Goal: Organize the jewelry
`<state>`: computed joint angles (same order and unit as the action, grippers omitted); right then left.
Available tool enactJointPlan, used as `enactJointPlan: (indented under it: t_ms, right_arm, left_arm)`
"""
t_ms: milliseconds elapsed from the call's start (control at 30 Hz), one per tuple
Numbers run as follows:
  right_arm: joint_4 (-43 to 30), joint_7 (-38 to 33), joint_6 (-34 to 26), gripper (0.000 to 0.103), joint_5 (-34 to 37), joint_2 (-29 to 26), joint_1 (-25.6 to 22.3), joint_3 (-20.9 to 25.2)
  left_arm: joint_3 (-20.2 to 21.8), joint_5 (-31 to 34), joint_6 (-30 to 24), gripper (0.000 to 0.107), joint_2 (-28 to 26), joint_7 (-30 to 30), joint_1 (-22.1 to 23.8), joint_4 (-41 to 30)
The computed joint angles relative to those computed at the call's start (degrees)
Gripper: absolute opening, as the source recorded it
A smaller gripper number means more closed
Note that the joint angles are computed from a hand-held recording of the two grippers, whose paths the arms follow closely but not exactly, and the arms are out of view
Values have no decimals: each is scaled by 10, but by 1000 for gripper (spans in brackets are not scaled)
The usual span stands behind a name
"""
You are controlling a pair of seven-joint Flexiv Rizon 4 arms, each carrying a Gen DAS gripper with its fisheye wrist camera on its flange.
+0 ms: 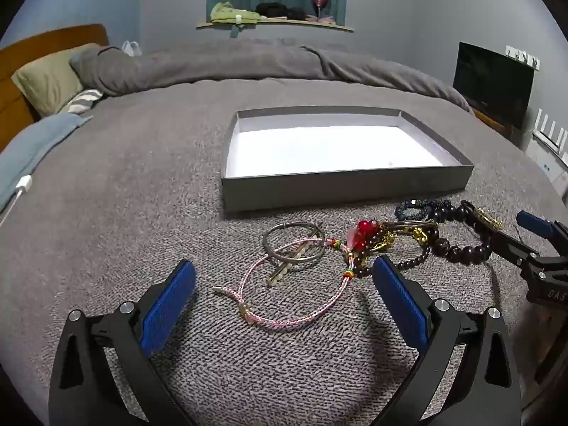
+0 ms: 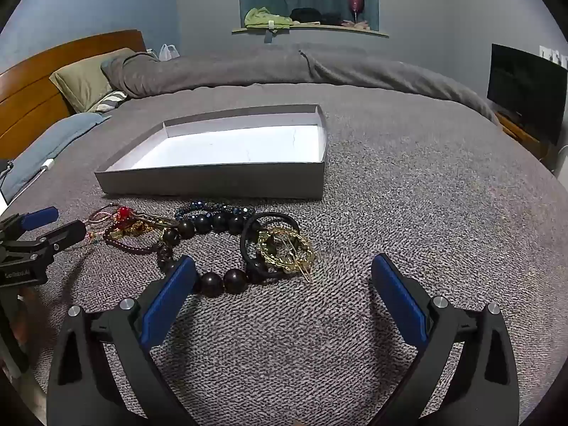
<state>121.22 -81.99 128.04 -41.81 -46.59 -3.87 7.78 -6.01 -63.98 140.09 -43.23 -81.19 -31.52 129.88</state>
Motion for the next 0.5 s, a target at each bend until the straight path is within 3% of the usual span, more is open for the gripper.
enactJointPlan:
  t_ms: [500]
  right_arm:
    - [-16, 15, -15, 98, -20, -7, -9, 3]
  left_arm:
    - [5, 4, -16, 99, 1, 3, -3, -4]
